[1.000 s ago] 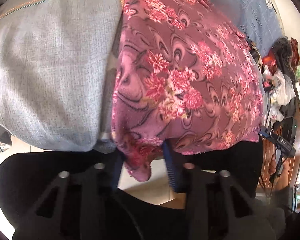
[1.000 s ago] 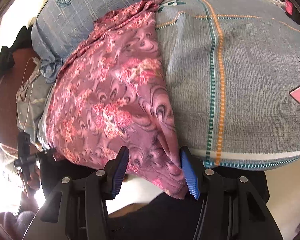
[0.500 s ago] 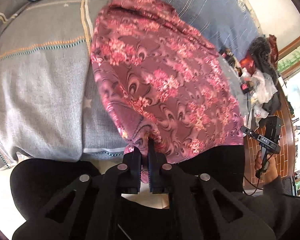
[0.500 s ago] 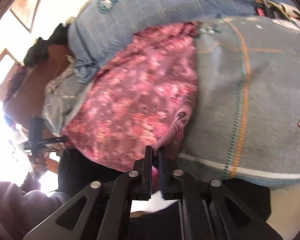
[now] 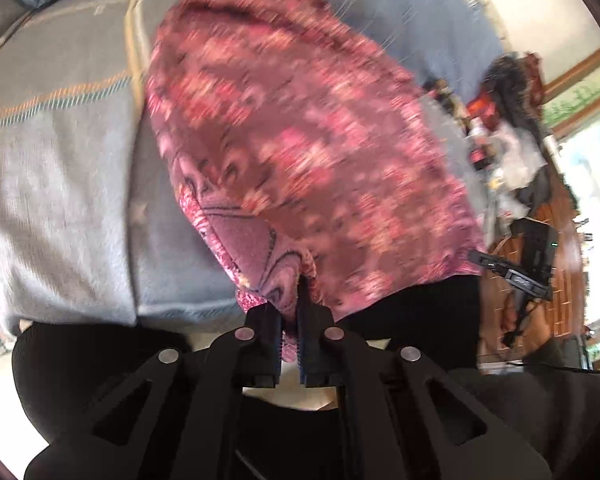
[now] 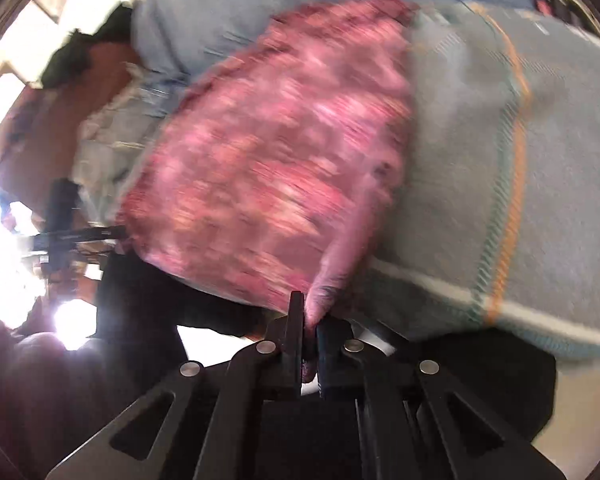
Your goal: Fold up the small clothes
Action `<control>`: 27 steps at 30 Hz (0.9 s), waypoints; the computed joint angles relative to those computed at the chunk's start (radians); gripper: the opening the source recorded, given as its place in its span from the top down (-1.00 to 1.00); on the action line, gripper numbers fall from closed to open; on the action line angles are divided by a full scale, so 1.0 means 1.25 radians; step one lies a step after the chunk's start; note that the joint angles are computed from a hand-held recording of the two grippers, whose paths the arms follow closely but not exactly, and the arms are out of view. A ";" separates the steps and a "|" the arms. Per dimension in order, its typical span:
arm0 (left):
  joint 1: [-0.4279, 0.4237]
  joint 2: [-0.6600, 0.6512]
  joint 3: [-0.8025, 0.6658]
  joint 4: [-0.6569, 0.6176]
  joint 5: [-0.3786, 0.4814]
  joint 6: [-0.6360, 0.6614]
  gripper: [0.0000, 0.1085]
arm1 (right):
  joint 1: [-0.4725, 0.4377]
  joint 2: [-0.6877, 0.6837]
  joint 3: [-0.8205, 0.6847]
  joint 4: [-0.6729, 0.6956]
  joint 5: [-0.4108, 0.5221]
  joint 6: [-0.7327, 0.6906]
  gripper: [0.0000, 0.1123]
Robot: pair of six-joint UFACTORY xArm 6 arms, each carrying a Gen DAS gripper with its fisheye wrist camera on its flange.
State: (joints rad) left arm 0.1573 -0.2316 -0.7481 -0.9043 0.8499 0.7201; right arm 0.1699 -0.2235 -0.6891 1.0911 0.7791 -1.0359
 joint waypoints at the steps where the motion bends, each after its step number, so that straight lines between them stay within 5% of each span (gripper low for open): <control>1: 0.008 -0.005 -0.006 -0.023 0.011 0.006 0.94 | -0.004 -0.001 -0.007 0.025 0.012 -0.014 0.92; 6: 0.058 0.062 -0.112 -0.142 0.102 0.049 0.94 | -0.045 0.040 -0.087 0.200 0.100 -0.084 0.92; 10: 0.063 0.153 -0.218 -0.185 0.088 0.026 0.94 | -0.048 0.113 -0.182 0.327 0.114 -0.102 0.92; 17: 0.077 0.370 -0.489 -0.216 0.053 -0.060 0.94 | -0.014 0.295 -0.412 0.459 0.007 -0.089 0.92; 21: 0.081 0.538 -0.715 -0.195 0.063 -0.141 0.94 | -0.008 0.427 -0.572 0.471 -0.038 -0.028 0.92; 27: 0.066 0.899 -1.217 -0.065 0.078 -0.389 0.94 | 0.003 0.684 -0.906 0.401 -0.111 0.188 0.92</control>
